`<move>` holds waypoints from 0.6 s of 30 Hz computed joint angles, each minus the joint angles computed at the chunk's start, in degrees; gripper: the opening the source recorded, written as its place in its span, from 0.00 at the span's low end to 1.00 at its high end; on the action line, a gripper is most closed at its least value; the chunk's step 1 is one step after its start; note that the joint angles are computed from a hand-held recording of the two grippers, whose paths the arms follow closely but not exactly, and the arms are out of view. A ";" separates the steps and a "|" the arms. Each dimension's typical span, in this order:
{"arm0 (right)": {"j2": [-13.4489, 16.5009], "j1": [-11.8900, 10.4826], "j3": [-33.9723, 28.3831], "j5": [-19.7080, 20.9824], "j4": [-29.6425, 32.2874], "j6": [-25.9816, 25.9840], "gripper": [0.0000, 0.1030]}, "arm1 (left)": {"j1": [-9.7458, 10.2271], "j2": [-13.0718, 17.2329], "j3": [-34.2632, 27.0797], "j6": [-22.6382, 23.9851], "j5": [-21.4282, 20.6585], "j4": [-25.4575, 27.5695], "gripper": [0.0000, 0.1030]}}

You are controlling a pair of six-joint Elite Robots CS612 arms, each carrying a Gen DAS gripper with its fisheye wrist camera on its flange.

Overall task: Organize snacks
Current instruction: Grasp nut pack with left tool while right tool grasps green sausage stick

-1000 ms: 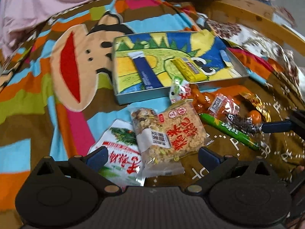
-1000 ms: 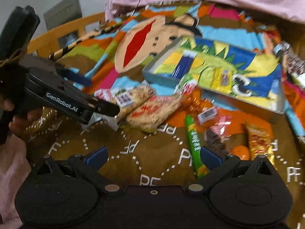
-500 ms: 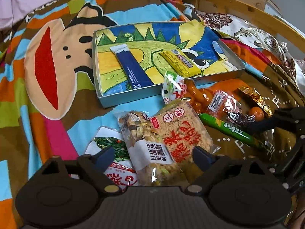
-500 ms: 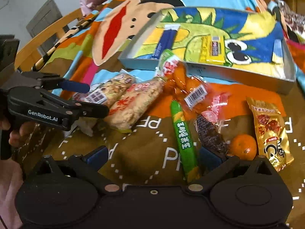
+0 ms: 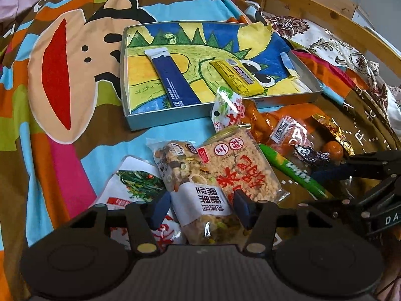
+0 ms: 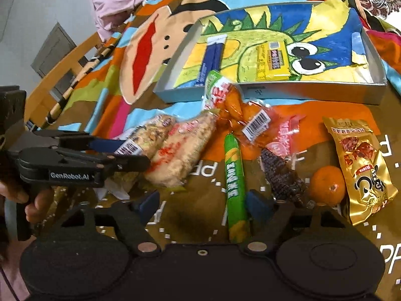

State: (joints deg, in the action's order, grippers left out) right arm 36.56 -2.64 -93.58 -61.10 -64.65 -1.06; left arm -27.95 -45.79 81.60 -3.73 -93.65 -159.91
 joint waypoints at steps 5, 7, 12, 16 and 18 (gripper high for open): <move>-0.09 0.17 0.89 -1.83 -0.56 0.39 0.73 | -0.02 0.22 -0.44 -0.01 -0.25 0.80 0.59; -0.03 0.03 1.45 -1.97 -0.23 1.91 0.71 | 0.03 0.58 -0.75 -0.72 -0.27 0.61 0.59; 0.01 -0.07 1.05 -0.55 0.56 2.29 0.53 | -0.24 0.59 -0.50 -0.97 0.69 0.36 0.59; -0.32 0.17 0.17 -0.41 2.23 0.58 0.39 | -0.53 -0.31 0.40 -1.37 -0.02 1.17 0.58; -0.41 0.21 -0.28 -0.18 3.31 0.05 0.39 | -0.80 -0.75 1.02 -1.07 0.28 1.00 0.58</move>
State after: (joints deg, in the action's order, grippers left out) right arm 36.15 -2.43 -93.86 -61.28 -61.35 -1.01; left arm -28.75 -46.54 82.62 -4.79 -93.37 -158.91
